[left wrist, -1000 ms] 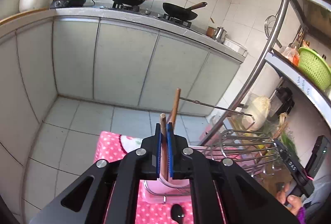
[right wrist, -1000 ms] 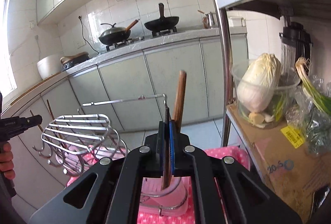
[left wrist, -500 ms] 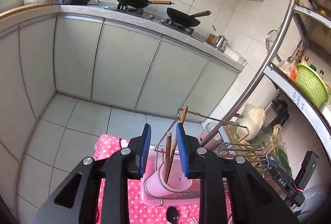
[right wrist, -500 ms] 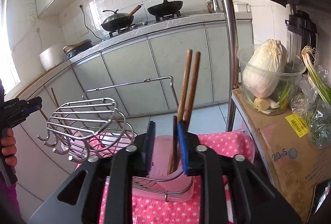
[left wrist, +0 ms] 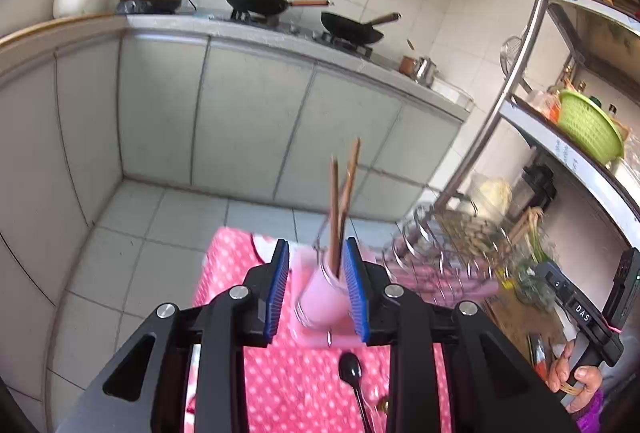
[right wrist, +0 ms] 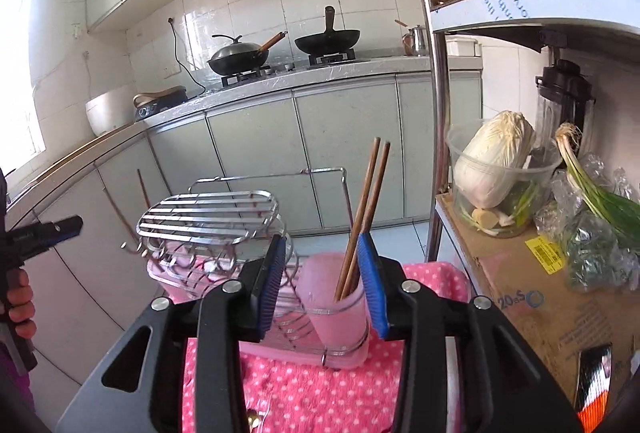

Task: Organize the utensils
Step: 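Lower both chopsticks into the pink cup and open both tools, then grasp the black spoon with the left tool while the right tool grasps the clear plastic fork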

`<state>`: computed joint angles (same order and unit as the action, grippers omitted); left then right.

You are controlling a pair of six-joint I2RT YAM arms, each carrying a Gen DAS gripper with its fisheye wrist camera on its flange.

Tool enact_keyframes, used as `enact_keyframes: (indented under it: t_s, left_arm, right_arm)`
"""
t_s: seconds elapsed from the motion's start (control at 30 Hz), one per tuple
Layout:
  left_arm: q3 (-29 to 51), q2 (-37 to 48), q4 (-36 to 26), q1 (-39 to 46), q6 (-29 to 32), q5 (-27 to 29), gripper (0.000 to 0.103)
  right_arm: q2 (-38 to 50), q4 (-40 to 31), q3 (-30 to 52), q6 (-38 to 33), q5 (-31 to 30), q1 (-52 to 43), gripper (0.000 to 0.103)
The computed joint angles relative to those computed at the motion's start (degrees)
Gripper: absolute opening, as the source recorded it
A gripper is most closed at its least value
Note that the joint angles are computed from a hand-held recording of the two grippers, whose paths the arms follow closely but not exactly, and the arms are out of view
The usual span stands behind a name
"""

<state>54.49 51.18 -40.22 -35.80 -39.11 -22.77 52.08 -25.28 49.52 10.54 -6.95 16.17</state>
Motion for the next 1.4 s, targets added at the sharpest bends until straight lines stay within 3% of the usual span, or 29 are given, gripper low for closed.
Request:
enact_keyframes:
  t_s: [0.1,0.2,0.43,0.7,0.77,0.8,0.83,0.93,1.23,1.4]
  left_arm:
    - [-3.88,-0.76,0.12,-2.12,-2.59,1.99,0.027]
    - [-7.75,-0.22,1.15,-3.83,-4.94,3.56,0.027]
    - [-15.38,2.71,7.17,-3.35,-8.91,13.98,0.027]
    - [-17.40,12.28,15.42,-4.13,-11.44,21.09,0.027]
    - [-17.24,14.65,17.01,-4.22,-11.60,22.52,0.027]
    - [-17.16,15.66,17.63,-4.23,-11.75,23.33,0.027]
    - [-16.99,16.89,18.40,-3.99,-11.85,24.47,0.027]
    - [-16.23,21.05,20.34,-3.15,-12.46,27.72,0.027]
    - [-11.81,33.93,24.79,-0.53,-13.39,32.60,0.026]
    - [-7.57,38.33,23.88,1.01,-13.82,26.30,0.027]
  right_arm:
    - [-2.92,-3.71,-2.49,1.38,-3.24,0.34,0.038]
    - [-0.41,-6.32,-5.07,2.61,-9.39,1.17,0.038]
    - [22.10,-4.03,-6.45,6.21,-16.41,7.10,0.038]
    - [33.55,1.48,-5.31,9.27,-11.16,13.18,0.038]
    - [34.42,2.33,-4.74,8.63,-7.95,14.67,0.026]
    - [34.53,2.75,-4.79,8.50,-8.38,14.53,0.017]
    - [34.76,2.96,-4.71,8.60,-9.07,14.05,0.015]
    - [33.08,4.50,-6.42,9.19,-8.94,13.28,0.015]
    - [23.89,5.16,-12.45,8.07,-17.48,2.43,0.015]
    - [21.37,3.43,-13.41,5.35,-21.93,-2.77,0.015]
